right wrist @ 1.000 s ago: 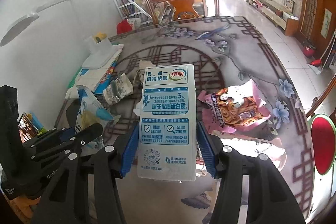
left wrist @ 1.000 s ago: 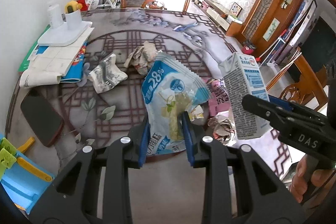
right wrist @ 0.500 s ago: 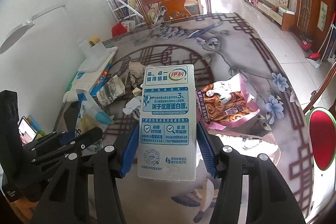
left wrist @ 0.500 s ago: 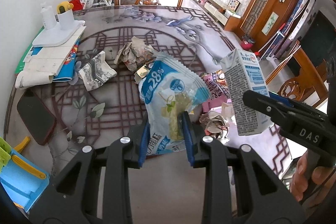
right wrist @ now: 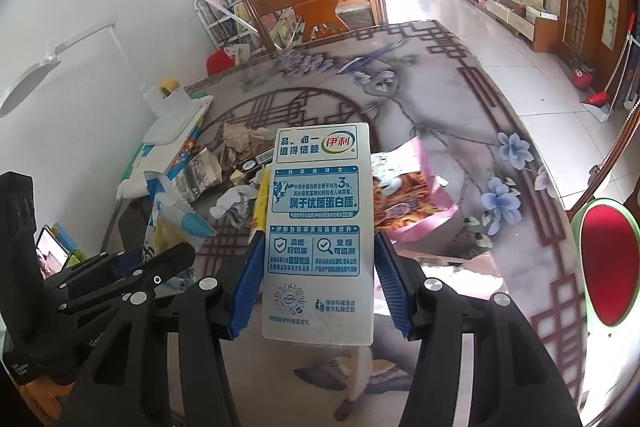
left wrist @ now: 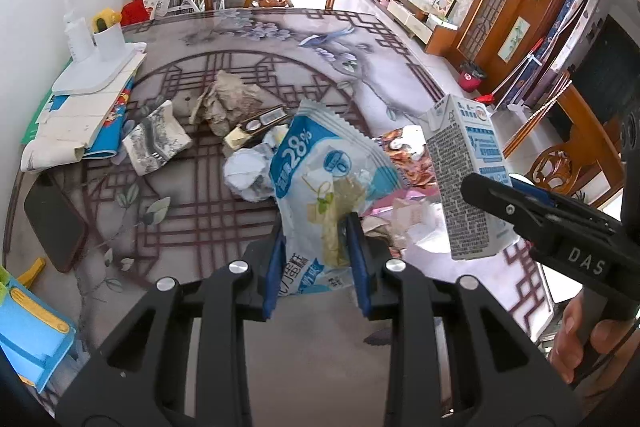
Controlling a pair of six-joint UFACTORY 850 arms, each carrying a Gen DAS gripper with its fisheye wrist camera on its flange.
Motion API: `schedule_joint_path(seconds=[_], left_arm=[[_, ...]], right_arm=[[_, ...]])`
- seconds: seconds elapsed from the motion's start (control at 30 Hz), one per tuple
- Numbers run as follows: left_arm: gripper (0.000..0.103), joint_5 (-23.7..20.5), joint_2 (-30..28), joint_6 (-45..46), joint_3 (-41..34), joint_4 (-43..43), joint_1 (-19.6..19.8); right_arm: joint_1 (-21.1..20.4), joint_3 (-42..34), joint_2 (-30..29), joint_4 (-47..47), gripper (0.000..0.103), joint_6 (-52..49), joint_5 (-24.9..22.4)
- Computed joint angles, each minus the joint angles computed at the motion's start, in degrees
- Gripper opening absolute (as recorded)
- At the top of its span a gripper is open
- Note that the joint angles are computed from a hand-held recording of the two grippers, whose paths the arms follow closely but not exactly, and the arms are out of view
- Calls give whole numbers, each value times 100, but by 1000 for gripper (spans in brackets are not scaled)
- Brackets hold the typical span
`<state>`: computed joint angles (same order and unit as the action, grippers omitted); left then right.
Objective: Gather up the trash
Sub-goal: 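Carry the wrapper and milk carton with both tools over the green-rimmed red bin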
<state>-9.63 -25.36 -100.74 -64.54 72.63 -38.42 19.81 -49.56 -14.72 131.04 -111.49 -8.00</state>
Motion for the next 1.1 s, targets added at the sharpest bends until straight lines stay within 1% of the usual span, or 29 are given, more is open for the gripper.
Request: schedule_joint_path(seconds=[0.33, 0.53, 0.73, 0.9, 0.97, 1.1], left_arm=[[29, -349, -404, 532, -676, -696, -353], [29, -563, -671, 931, -1127, -1218, -574], [29, -799, -839, 1228, -1435, -1595, -785], [29, -924, -1038, 1546, -1777, -1881, -921], [29, -961, -1154, 1779, -1963, -2063, -978], [29, -992, -1439, 2370, -2421, -2501, -1082]], right_arm=[[-601, 162, 186, -1108, 52, 695, -343], [-988, 279, 309, -1555, 52, 901, -564], [-1412, 371, 359, -2094, 52, 1315, -847], [-1717, 481, 431, -2232, 52, 1356, -985], [-1824, 539, 466, -2213, 52, 1323, -1009], [-2164, 669, 545, -2252, 52, 1339, -1053]])
